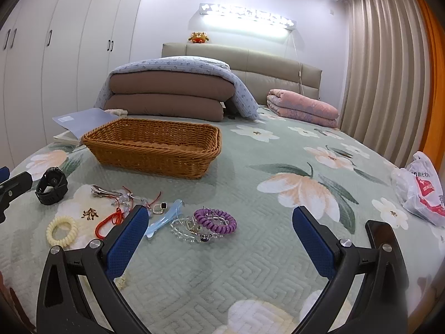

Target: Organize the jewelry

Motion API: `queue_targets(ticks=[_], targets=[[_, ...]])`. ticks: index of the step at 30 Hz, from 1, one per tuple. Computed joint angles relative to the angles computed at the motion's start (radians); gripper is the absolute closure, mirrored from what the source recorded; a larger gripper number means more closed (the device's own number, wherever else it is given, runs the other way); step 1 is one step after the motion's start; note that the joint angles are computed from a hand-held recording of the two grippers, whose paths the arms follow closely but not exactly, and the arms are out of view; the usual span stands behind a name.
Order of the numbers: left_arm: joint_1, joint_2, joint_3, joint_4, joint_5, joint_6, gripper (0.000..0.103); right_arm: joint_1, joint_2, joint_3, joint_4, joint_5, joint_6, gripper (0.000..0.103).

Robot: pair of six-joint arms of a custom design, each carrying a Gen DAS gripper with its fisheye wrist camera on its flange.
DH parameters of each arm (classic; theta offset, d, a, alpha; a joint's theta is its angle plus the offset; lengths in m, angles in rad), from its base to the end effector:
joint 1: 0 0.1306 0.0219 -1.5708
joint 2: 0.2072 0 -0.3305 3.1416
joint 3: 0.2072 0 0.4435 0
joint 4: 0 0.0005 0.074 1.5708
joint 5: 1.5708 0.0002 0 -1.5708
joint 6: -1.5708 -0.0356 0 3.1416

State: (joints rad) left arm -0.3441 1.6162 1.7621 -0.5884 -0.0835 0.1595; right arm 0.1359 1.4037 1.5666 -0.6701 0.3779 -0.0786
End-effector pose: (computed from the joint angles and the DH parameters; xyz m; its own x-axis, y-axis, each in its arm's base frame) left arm 0.6053 -0.2143 0.4680 -0.4401 -0.0104 -0.8979 0.1979 0.9742 -0.1083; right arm 0.5629 0.0632 0.4806 -0.4646 0.0101 -0.8855 0.2308 0.9668 -0.1100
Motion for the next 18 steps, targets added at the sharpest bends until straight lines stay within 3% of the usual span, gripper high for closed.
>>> queue_targets(ticks=[14, 18], targets=[[0.0, 0.004, 0.007, -0.01, 0.011, -0.001, 0.008, -0.026, 0.017, 0.026, -0.043, -0.061, -0.054, 0.0], [0.007, 0.016, 0.036, -0.066, -0.016, 0.02, 0.008, -0.031, 0.018, 0.039, -0.06, -0.039, -0.044, 0.001]])
